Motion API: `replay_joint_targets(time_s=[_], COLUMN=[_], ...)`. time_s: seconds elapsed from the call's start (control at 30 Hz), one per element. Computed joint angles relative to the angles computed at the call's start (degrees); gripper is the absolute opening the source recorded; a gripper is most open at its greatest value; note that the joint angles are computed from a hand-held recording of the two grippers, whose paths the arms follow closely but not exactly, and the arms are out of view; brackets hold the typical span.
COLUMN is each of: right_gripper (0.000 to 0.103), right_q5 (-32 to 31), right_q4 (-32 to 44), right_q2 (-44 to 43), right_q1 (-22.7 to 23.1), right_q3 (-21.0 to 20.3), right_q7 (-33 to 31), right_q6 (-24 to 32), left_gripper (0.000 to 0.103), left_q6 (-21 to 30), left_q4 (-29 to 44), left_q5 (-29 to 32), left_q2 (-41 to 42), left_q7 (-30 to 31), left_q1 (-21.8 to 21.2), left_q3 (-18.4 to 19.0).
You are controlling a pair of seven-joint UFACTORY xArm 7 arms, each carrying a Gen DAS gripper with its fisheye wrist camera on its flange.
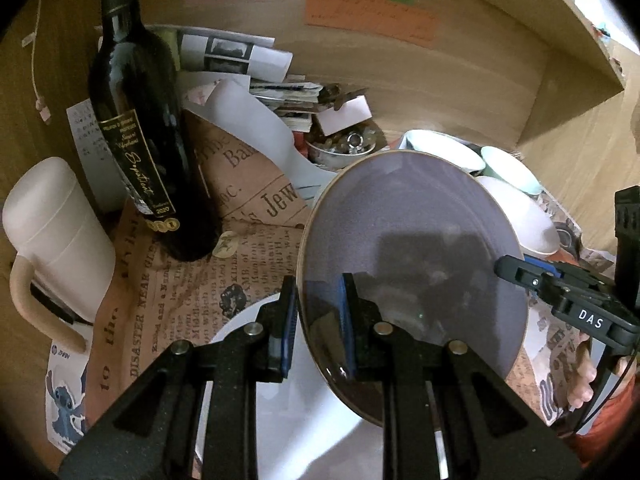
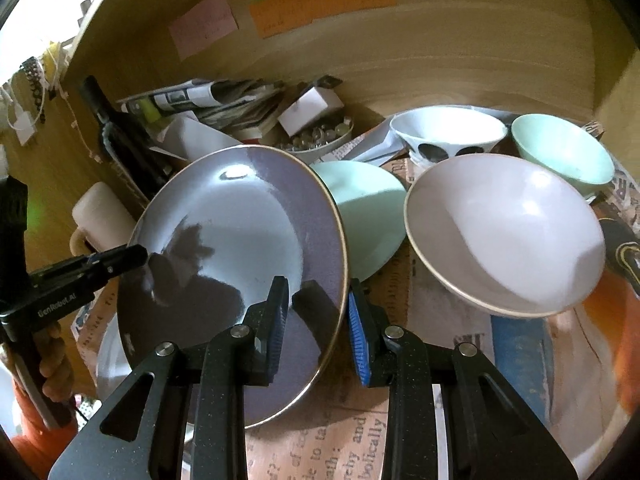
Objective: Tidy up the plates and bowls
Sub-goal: 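Lift the dark brown plate off the white plate and carry it toward the pink bowl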
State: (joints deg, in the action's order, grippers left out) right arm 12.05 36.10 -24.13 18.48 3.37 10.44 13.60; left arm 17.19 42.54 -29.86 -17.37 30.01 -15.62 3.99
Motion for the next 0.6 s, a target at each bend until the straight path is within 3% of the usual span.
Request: replay_joint_targets(time_s=[0.6], right_gripper=[0.026], right_q5=[-4.46], right_q4=[-7.6], right_q2=[-12.79], right_q1=[-3.12], right_q3=[1.33], right_q7=[4.68], right_q6=[1.63], left_gripper=[0.019], left_q6=[-1.65], left_q4=[-5.82], left_q5=[4.53], left_q2=[-6.99], left_q7=[-7.57], left_q1=[-3.94], left_q3=[-1.86])
